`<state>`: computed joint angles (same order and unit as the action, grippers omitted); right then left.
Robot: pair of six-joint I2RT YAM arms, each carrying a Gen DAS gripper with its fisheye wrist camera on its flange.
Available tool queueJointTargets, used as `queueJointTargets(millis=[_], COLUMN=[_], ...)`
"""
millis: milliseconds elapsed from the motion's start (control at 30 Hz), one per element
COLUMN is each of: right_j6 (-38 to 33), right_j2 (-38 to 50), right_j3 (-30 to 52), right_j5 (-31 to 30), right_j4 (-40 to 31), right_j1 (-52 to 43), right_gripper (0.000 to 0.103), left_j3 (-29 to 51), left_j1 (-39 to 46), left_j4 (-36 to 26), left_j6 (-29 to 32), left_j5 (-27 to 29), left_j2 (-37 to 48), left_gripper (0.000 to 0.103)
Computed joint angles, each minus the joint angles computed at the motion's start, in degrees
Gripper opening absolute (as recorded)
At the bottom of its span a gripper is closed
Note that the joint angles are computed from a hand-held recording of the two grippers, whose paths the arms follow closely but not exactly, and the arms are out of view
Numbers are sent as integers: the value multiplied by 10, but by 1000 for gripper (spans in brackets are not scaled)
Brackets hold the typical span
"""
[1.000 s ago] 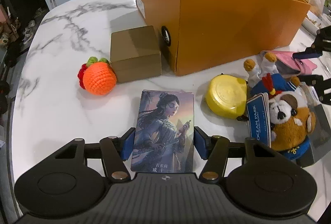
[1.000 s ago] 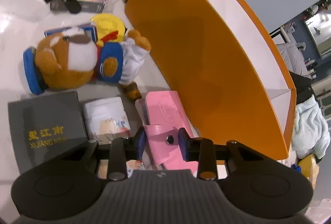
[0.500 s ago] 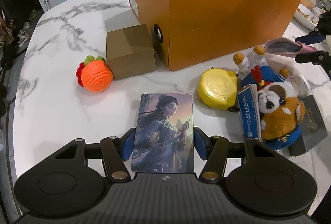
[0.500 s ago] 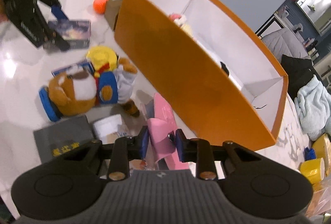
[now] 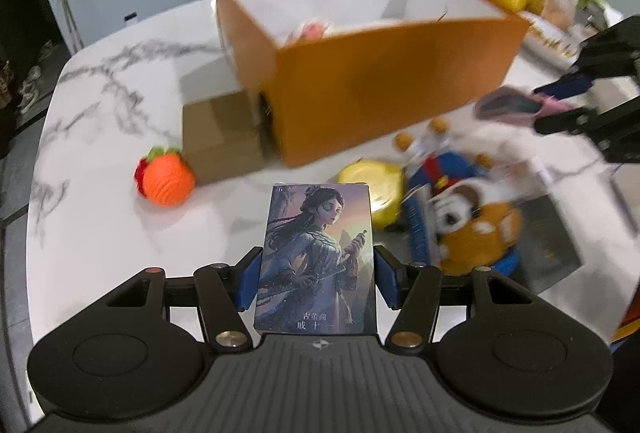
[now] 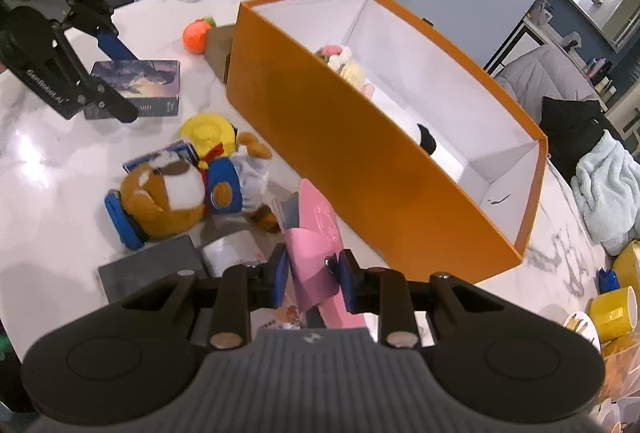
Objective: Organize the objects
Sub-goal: 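Lift the book with the left tool while the right tool carries the wallet to the box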
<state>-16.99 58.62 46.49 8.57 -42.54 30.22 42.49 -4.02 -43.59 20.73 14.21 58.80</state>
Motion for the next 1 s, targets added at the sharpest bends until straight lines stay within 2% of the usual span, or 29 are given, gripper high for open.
queueJointTargets(millis=[267, 433, 567, 900, 1000], right_j6=[25, 35, 34, 18, 10], right_j2=[-22, -38, -49, -51, -37], right_j3=[21, 41, 64, 173, 219], right_j5=[-4, -3, 0, 28, 25], right_j4=[-24, -38, -47, -49, -44], right_j1=[12, 20, 19, 11, 1], right_gripper=[28, 28, 28, 27, 27], left_j3=[33, 56, 99, 200, 233], left_j1=[-24, -48, -38, -72, -97], left_j4=[-40, -41, -56, -19, 6], left_j6=[-20, -16, -29, -76, -98], left_j5=[40, 31, 67, 73, 59], left_j2=[-52, -84, -81, -56, -33], left_gripper=[67, 67, 67, 67, 67])
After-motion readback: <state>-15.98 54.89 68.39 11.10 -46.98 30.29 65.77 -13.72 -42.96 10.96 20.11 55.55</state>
